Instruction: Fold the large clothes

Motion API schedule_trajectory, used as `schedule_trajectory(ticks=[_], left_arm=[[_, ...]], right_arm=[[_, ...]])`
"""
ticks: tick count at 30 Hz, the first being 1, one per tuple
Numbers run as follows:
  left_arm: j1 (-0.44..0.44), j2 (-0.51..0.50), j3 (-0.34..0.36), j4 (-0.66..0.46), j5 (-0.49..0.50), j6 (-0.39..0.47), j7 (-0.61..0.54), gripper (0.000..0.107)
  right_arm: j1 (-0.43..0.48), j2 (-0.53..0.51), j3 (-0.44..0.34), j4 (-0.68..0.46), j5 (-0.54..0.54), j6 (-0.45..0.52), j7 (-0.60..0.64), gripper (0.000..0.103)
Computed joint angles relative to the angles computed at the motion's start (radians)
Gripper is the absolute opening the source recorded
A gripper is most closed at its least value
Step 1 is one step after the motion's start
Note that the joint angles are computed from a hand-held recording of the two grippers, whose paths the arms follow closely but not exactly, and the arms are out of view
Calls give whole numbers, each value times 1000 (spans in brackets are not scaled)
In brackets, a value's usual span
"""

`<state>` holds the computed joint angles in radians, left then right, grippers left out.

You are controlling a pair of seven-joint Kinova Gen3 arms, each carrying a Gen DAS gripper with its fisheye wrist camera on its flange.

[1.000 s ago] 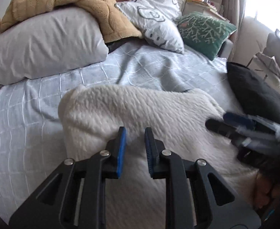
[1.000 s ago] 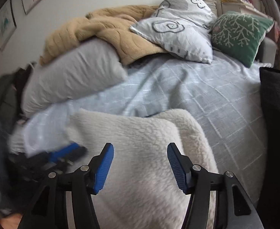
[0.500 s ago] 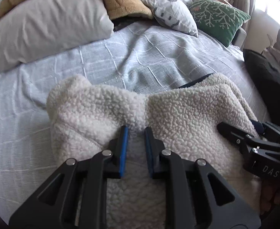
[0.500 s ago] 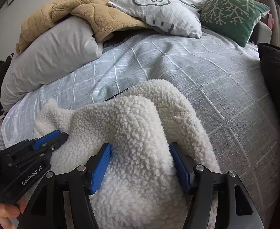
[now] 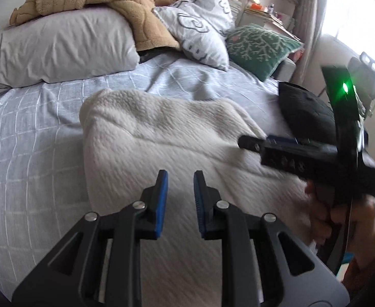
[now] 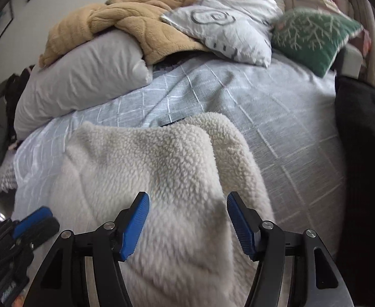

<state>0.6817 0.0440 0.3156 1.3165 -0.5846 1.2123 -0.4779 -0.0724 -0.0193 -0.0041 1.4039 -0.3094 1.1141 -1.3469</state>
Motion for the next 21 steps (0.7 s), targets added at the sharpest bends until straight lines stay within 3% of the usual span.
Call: schedule_trajectory(ticks=[7,14,16,18,21], left_arm=[[89,34,30,-61,-6,108,-4,21],[109,-6,21,42,4,45,79,21],[168,-20,-54,61,25,13,87,21],[208,-60,-146,93,96,-58,88,21],[234,-146,-267,165,218,-172,122,30]], right_arm=[[1,-45,7,-27,28,63,44,65],[-23,-32,12,-56,91,167,49,65],[1,-9,-8,-52,97,194,56,65],[14,9,25,-44,37,205,80,68],[60,43,50,-94,-48,273,77,69]])
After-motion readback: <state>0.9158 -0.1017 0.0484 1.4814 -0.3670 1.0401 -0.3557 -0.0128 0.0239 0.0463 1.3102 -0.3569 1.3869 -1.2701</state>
